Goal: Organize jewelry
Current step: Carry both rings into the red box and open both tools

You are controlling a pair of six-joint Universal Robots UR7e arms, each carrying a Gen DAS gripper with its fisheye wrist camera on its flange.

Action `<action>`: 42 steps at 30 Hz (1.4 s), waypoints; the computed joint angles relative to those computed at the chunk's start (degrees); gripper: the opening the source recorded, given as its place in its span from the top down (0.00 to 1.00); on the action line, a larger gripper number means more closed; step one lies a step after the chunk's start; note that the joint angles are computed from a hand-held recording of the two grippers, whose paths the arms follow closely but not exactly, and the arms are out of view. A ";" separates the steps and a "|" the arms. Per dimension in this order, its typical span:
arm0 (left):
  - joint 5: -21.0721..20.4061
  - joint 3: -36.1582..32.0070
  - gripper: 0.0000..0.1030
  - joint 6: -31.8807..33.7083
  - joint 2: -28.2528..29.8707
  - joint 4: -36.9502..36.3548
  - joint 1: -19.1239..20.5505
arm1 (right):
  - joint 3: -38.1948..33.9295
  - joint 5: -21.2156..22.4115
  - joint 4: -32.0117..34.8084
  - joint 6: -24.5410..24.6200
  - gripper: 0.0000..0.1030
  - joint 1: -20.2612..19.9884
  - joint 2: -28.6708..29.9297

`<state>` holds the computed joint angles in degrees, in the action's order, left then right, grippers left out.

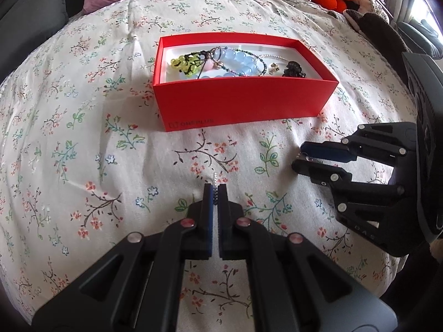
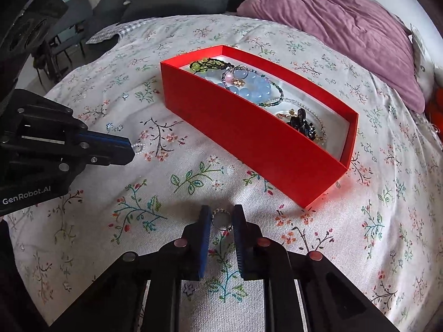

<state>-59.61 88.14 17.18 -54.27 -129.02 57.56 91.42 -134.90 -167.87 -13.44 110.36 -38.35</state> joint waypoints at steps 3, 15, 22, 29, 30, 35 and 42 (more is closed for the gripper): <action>-0.18 -0.26 0.97 -0.04 -0.04 -0.12 0.05 | 0.17 0.15 0.69 0.73 0.84 0.22 -0.43; -2.61 -3.70 0.97 -0.63 0.22 -0.99 -0.32 | -0.23 1.63 1.17 3.32 0.84 1.86 -3.19; -5.28 -7.85 0.97 -3.29 2.27 -2.04 -0.81 | -2.56 1.56 -1.54 3.56 0.84 2.28 -3.55; -9.49 -10.86 0.97 -6.10 5.36 -3.32 -1.44 | -6.71 1.08 -0.43 6.48 0.84 0.95 -2.75; -9.79 -11.31 0.97 -6.43 5.87 -3.26 -1.46 | -7.05 1.07 -0.07 7.09 0.84 0.71 -2.73; -8.11 -13.39 0.97 -7.56 8.67 -3.13 -1.21 | -8.31 0.19 0.73 8.45 0.84 -0.45 -2.36; -6.87 -14.10 0.96 -7.74 9.85 -3.24 -1.06 | -8.05 1.09 1.07 9.11 0.81 -1.42 -2.97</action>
